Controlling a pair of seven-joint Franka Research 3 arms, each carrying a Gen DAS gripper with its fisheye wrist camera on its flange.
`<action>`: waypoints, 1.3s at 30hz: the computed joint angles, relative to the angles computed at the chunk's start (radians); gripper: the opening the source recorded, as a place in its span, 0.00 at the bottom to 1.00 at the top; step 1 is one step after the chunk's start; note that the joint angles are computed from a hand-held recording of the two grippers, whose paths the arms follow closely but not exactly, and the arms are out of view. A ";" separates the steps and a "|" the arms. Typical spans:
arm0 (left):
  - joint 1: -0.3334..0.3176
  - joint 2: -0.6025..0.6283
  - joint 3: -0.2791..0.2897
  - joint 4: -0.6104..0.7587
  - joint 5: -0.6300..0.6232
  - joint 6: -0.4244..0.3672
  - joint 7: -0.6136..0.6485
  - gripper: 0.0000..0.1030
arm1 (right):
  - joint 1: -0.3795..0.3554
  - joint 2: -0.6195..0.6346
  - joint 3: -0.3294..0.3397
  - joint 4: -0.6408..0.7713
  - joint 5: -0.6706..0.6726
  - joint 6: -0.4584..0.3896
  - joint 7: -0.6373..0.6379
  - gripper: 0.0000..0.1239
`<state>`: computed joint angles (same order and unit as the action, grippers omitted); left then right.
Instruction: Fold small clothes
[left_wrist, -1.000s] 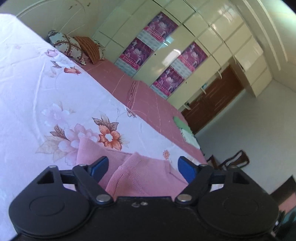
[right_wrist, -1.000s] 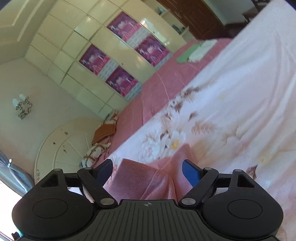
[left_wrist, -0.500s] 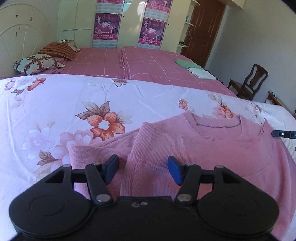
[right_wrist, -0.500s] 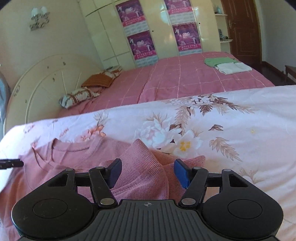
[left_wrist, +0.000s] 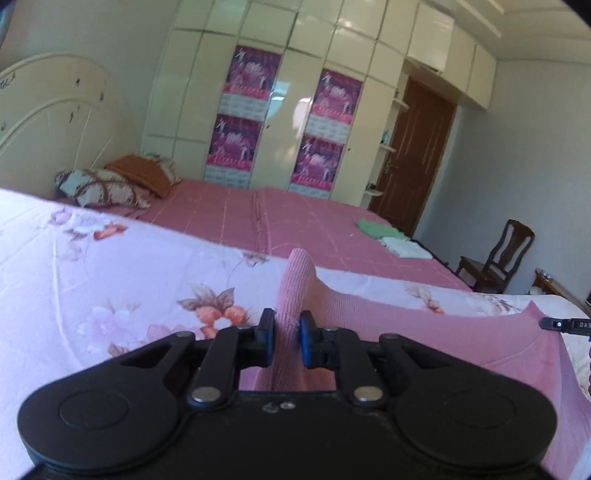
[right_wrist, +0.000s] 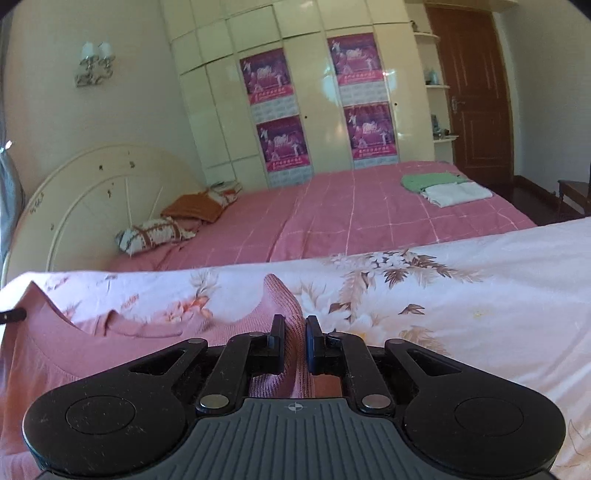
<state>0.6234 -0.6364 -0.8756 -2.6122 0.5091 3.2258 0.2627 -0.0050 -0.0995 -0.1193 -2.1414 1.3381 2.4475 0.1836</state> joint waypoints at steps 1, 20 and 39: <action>0.011 0.030 -0.010 0.017 -0.008 -0.027 -0.008 0.07 | 0.003 0.015 0.003 0.011 -0.016 0.007 0.024 0.08; -0.035 0.144 0.051 0.089 0.177 -0.132 -0.042 0.67 | -0.005 0.096 0.037 0.068 -0.217 0.032 0.201 0.25; -0.302 0.108 0.195 0.124 0.484 -0.415 -0.298 0.54 | -0.006 0.011 0.016 0.003 -0.210 0.074 0.177 0.41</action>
